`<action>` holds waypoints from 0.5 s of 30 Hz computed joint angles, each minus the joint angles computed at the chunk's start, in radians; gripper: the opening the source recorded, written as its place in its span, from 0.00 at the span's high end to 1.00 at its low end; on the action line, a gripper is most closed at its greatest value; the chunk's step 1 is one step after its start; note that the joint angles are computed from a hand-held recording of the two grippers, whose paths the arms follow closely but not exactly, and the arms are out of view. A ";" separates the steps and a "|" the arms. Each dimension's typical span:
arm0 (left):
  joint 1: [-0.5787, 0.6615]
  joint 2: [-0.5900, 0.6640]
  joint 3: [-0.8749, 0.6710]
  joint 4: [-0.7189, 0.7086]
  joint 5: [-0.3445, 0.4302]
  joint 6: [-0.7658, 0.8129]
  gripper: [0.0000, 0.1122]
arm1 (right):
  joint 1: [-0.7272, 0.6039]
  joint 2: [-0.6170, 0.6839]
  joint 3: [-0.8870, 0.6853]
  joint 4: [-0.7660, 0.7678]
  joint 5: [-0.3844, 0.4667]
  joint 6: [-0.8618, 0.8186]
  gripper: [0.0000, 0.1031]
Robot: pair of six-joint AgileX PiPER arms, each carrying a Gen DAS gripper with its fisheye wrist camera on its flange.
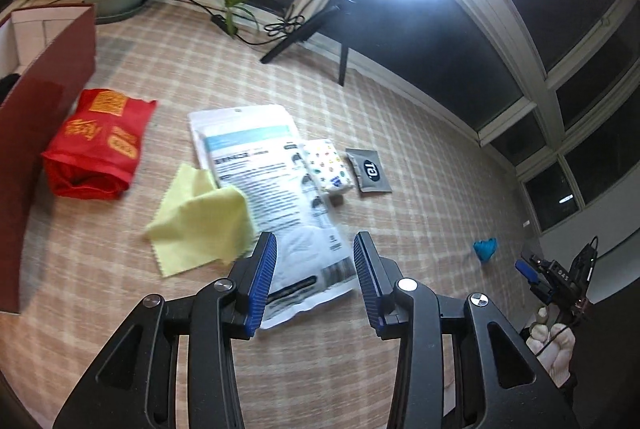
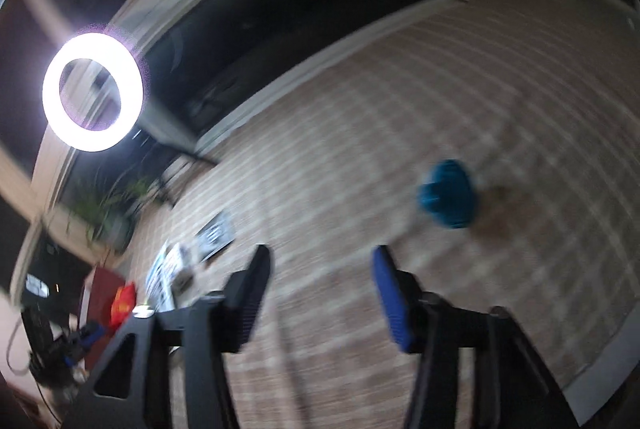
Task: Organize soft objects
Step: 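Move the right tool toward the blue cup-like object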
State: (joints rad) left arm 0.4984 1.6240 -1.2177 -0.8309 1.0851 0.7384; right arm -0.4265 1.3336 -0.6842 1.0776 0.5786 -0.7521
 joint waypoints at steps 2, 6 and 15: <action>-0.025 -0.007 0.007 0.004 -0.017 -0.014 0.66 | -0.097 0.054 -0.012 0.042 0.038 -0.083 0.65; -0.065 -0.023 0.022 0.014 -0.046 -0.046 0.66 | -0.202 0.199 -0.080 0.055 0.067 -0.144 0.75; -0.127 -0.058 0.048 0.072 -0.106 -0.126 0.66 | -0.279 0.508 -0.319 -0.010 0.083 -0.091 0.80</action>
State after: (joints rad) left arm 0.3709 1.5662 -1.1695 -0.7594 0.9795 0.6120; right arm -0.7060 1.8418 -1.0028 1.0672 0.6612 -0.8432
